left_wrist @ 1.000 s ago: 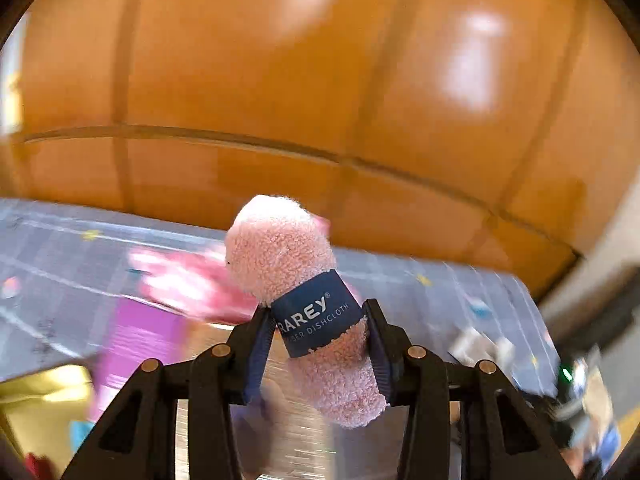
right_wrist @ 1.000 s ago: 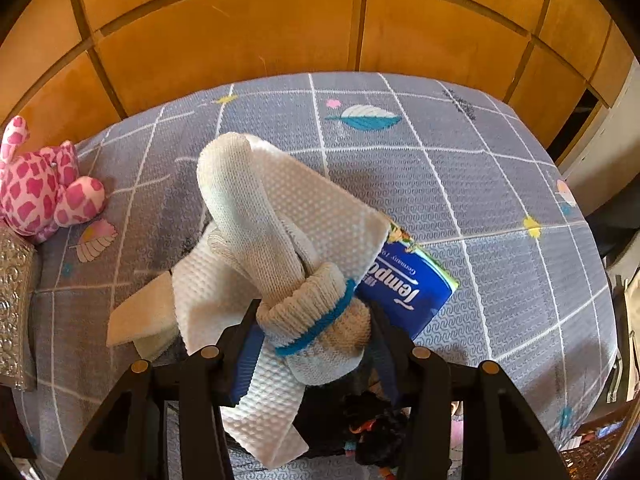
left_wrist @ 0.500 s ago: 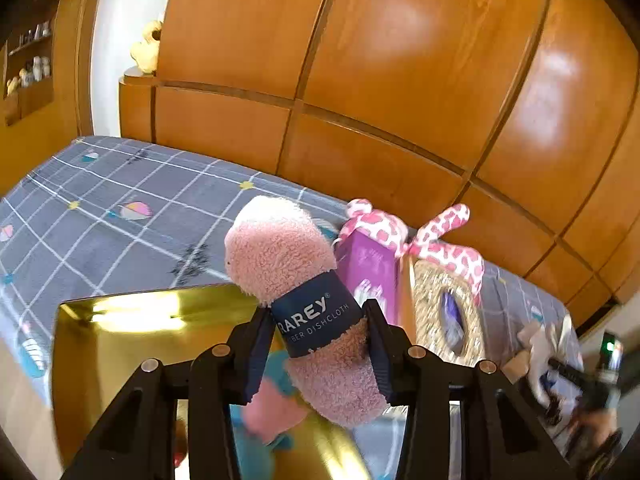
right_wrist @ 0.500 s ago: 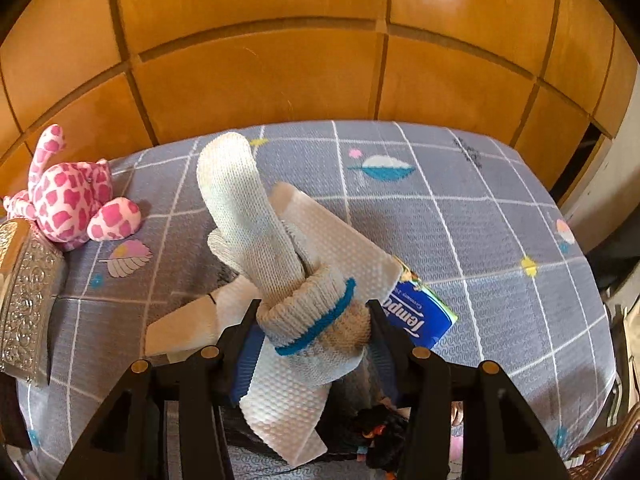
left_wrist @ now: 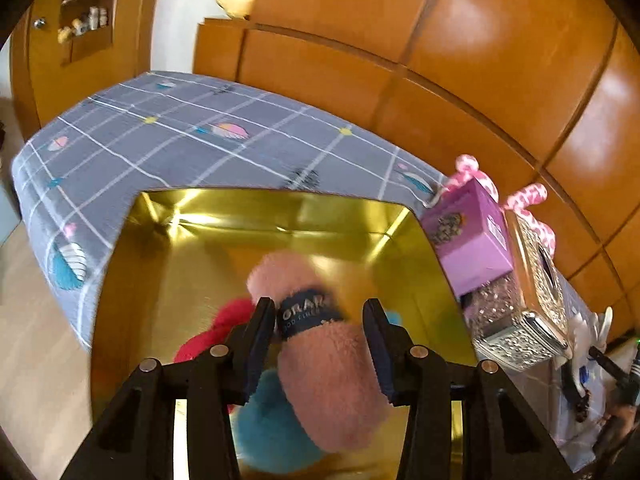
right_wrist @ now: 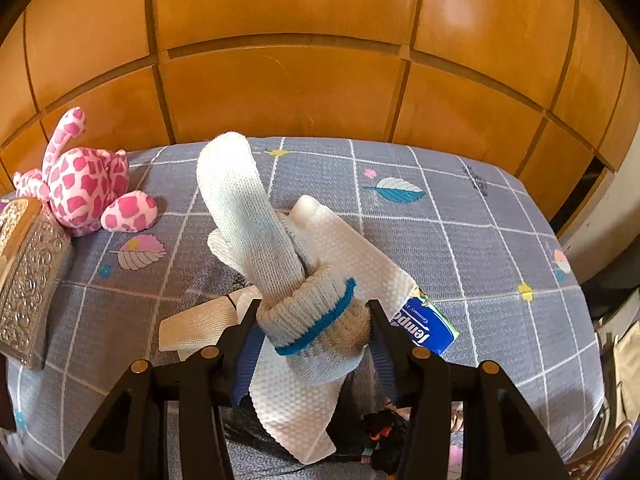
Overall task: Organize soft objects
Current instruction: 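Lower the pink towel roll into the gold tray and open the left tool, then carry the white knit glove with the right tool into the gold tray and release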
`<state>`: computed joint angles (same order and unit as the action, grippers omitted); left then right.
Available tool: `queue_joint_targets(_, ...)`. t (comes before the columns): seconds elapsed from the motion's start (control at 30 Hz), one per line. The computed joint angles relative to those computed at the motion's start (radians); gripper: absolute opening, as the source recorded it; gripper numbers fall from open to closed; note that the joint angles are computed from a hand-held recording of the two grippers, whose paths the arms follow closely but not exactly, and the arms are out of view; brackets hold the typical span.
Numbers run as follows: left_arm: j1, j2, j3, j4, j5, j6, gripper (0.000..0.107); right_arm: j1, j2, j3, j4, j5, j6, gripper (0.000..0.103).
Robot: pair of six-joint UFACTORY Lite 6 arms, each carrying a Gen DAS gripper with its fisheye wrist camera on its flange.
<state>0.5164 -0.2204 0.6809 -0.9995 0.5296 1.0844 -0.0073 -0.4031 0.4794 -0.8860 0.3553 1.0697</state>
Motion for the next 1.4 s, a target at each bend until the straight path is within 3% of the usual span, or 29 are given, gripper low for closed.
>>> queue_joint_targets(0.03,0.023,0.015,0.016,0.017,0.011,-0.002,0.067,0.018,0.009,0.005,-0.029,0.013,0.031,0.050)
queue_joint_targets(0.07,0.035,0.014,0.024,0.037,0.006,-0.020,0.074,0.033,0.013,0.008,-0.050,0.027,0.052,0.050)
queue_joint_targets(0.33,0.192,-0.119,0.002,0.069,0.146,0.051,0.075,0.121,-0.012,0.006,-0.118,0.109,0.141,0.050)
queue_joint_targets(0.57,0.352,-0.274,0.058,0.026,0.350,0.114,0.081,0.128,-0.141,0.008,0.103,0.083,-0.006,0.050)
queue_joint_targets(0.83,0.522,-0.265,0.142,-0.036,0.454,0.189,0.091,0.379,-0.229,0.077,0.101,0.145,0.122,0.050)
queue_joint_targets(1.0,0.431,-0.314,-0.006,0.006,0.428,0.160,0.091,0.525,-0.157,0.127,0.058,0.144,0.243,0.050)
queue_joint_targets(1.17,0.241,-0.428,-0.155,0.034,0.295,0.108,0.091,0.680,-0.067,0.173,0.001,0.125,0.378,0.050)
queue_joint_targets(1.3,0.082,-0.581,-0.250,0.099,0.122,0.002,0.091,0.793,0.032,0.222,-0.066,0.099,0.505,0.050)
queue_joint_targets(1.4,-0.046,-0.671,-0.306,0.263,-0.034,-0.183,0.101,0.838,0.094,0.246,-0.082,0.032,0.561,0.050)
